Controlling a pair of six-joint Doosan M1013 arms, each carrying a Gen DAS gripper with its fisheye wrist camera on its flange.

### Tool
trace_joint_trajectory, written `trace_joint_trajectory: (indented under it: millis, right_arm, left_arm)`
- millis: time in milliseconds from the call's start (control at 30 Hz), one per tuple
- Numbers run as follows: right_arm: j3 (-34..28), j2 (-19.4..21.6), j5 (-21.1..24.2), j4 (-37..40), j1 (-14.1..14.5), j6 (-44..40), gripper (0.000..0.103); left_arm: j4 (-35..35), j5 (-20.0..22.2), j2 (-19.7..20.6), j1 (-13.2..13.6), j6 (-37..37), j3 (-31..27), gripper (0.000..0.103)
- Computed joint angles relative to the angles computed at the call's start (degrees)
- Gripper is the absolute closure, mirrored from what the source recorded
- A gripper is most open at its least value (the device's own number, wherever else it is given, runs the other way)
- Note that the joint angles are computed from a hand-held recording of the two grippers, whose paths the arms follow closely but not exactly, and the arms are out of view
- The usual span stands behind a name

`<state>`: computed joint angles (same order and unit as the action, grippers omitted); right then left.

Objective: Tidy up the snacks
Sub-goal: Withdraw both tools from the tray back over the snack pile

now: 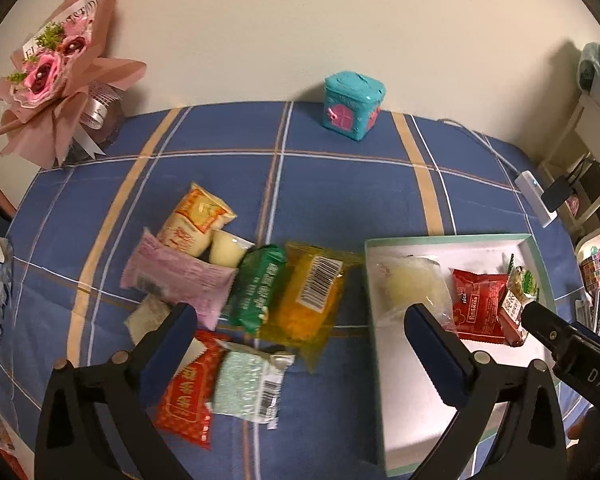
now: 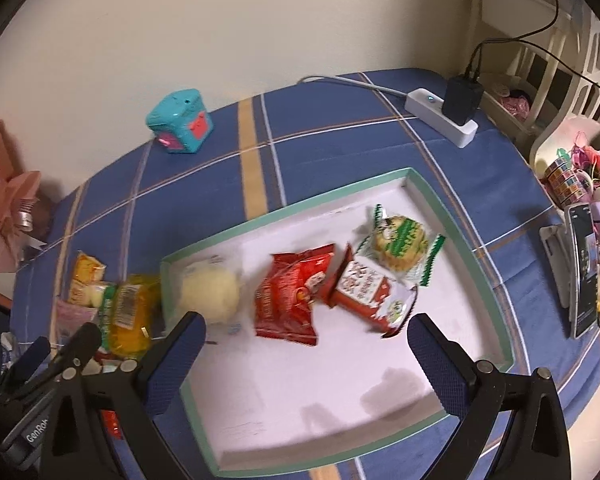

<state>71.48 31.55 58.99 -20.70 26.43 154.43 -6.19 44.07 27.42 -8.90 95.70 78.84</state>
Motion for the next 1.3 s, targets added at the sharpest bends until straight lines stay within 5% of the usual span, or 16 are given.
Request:
trace_joint_trajectory:
  millis: [533, 1000, 1300]
  right_arm:
    - [-3.3, 1.3, -2.7, 1.7, 3.0, -2.4, 0.001]
    - [-14.3, 8.1, 2.9, 5.4, 5.9, -10.4, 0.001]
    - [-20.3, 12.8, 6.8, 9.2, 6.7, -15.2, 0.001]
  left_arm:
    - [0.3, -0.2, -2.2, 4.9, -0.9, 0.9, 0.000]
    - [0.7, 4.2, 0.7, 10.3, -7.0, -1.8, 0.000]
    - [0.9, 9.5, 3.5, 10.8, -8.3, -3.7, 0.000]
